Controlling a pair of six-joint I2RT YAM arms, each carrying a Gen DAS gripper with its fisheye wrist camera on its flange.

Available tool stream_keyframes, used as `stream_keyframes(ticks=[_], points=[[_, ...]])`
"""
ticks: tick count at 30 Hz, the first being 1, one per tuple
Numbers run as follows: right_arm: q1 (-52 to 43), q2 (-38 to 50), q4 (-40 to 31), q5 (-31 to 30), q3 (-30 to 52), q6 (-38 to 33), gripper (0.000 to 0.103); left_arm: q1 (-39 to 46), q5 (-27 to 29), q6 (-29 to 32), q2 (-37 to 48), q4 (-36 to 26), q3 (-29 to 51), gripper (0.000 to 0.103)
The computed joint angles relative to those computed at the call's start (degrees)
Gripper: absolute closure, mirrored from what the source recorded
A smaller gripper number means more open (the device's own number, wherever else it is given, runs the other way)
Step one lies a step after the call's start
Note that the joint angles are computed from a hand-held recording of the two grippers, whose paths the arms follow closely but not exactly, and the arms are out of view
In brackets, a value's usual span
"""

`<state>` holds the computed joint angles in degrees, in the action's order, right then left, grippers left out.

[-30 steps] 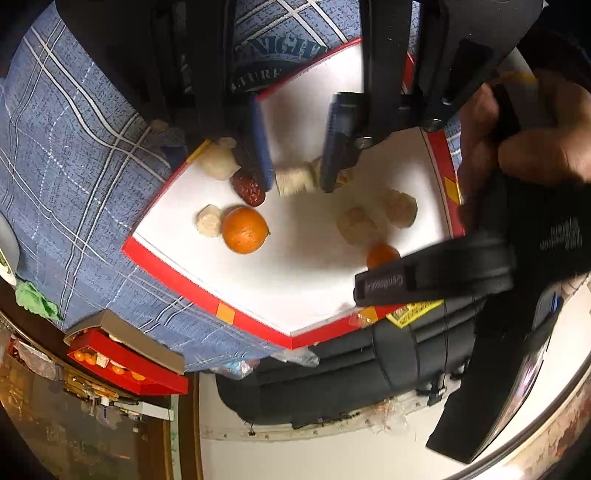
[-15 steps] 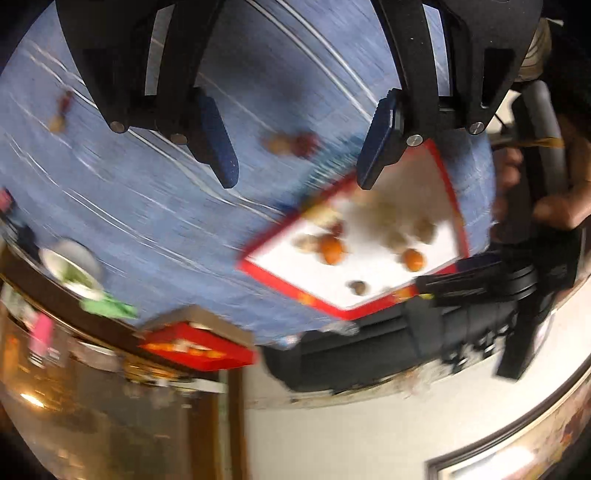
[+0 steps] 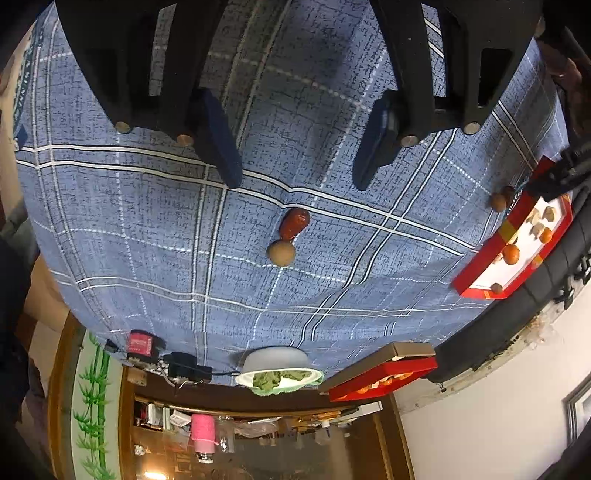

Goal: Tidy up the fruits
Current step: 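Move both open grippers toward the red date and brown fruit, then grasp a red date with the right gripper while the left grasps a brown round fruit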

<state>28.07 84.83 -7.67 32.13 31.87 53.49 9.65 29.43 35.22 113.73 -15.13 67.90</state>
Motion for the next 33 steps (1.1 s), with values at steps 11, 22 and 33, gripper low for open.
stream_keyframes(ticks=[11,22,33], points=[[-8.42,9.40,3.55,-5.54,5.91,-9.59,0.074,-2.09,-3.58,-2.92,4.13,0.25,2.93,0.043],[-10.06,10.72,6.29,-7.10,6.10,-12.39,0.085,-3.03,-6.55,-4.52,5.28,4.68,2.52,0.064],[-8.68,9.53,9.53,-7.99,4.67,-14.17,0.085,-4.32,-7.32,-3.15,3.92,7.55,-0.10,0.083]])
